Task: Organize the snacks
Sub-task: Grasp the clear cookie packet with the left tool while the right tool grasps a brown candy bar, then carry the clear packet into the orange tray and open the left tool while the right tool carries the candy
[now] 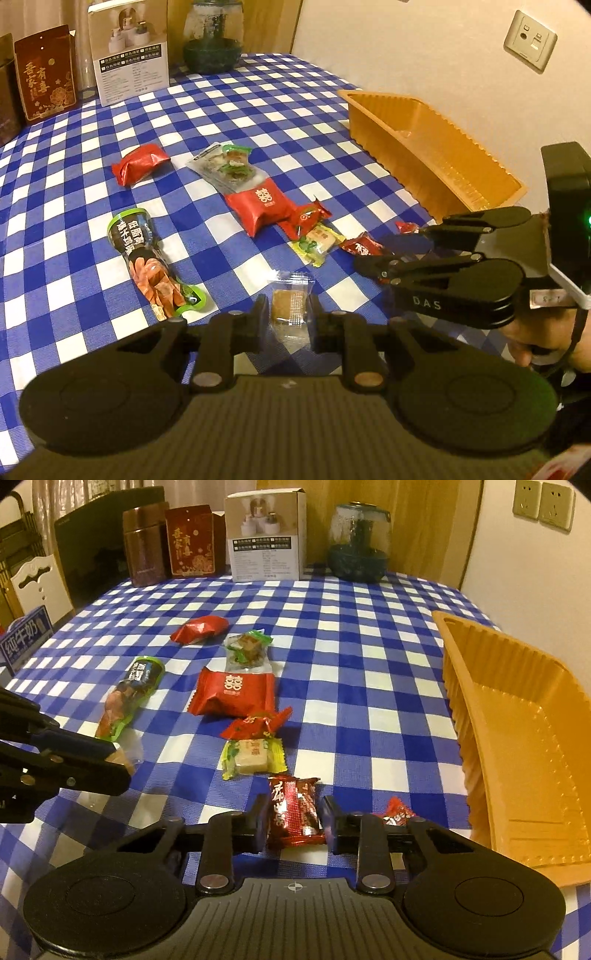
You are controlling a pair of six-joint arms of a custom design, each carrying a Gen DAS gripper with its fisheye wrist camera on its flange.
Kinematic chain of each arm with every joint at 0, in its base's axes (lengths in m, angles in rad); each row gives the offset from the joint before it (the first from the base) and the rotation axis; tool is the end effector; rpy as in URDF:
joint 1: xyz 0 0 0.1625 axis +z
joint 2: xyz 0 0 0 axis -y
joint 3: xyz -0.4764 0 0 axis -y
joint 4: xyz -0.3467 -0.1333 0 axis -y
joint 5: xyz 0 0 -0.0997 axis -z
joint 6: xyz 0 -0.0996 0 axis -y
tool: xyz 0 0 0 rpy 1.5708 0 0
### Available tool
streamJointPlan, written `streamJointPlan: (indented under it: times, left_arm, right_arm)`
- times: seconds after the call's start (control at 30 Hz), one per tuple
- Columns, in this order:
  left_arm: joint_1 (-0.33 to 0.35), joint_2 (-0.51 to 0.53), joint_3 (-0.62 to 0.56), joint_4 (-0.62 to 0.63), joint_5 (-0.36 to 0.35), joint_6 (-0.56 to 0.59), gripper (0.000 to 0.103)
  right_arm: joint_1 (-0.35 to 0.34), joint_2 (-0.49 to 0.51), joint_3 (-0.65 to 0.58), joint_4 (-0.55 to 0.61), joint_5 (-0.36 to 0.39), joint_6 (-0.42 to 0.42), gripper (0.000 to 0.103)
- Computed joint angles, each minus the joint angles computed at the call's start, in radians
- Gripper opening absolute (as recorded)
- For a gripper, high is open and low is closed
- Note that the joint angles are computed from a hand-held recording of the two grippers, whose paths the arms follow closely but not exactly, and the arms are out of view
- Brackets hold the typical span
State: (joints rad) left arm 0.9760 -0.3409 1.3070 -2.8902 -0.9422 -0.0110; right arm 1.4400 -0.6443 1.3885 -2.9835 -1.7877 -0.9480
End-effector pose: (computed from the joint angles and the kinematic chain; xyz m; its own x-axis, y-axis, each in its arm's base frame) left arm -0.2711 -0.7432 -0.0045 -0.7897 0.2762 -0.5479 0.5171 0.7802 -0.3520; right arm 0.0099 -0.7824 0.1993 -0.6378 -0.4805 0.6020 -0.7126 0.6647 -0.2244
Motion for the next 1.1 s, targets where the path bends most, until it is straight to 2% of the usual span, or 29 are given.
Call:
streamJointPlan:
  times: [0.27, 0.47, 0.73, 1.1]
  left_arm:
    - [-0.019, -0.009, -0.001, 0.024, 0.030, -0.028, 0.019]
    - [-0.046, -0.011, -0.016, 0.052, 0.049, -0.035, 0.019]
    - [-0.093, -0.005, -0.036, 0.086, 0.063, -0.057, 0.019]
    - [-0.154, 0.022, -0.070, 0.114, 0.057, -0.121, 0.019]
  right_arm:
    - [0.000, -0.050, 0.081, -0.044, 0.026, 0.025, 0.027]
    - [0.000, -0.109, 0.137, -0.062, 0.043, 0.079, 0.027]
    - [-0.002, -0.210, 0.220, -0.071, 0.018, 0.167, 0.027]
    - [-0.009, -0.315, 0.295, -0.110, -0.006, 0.226, 0.027]
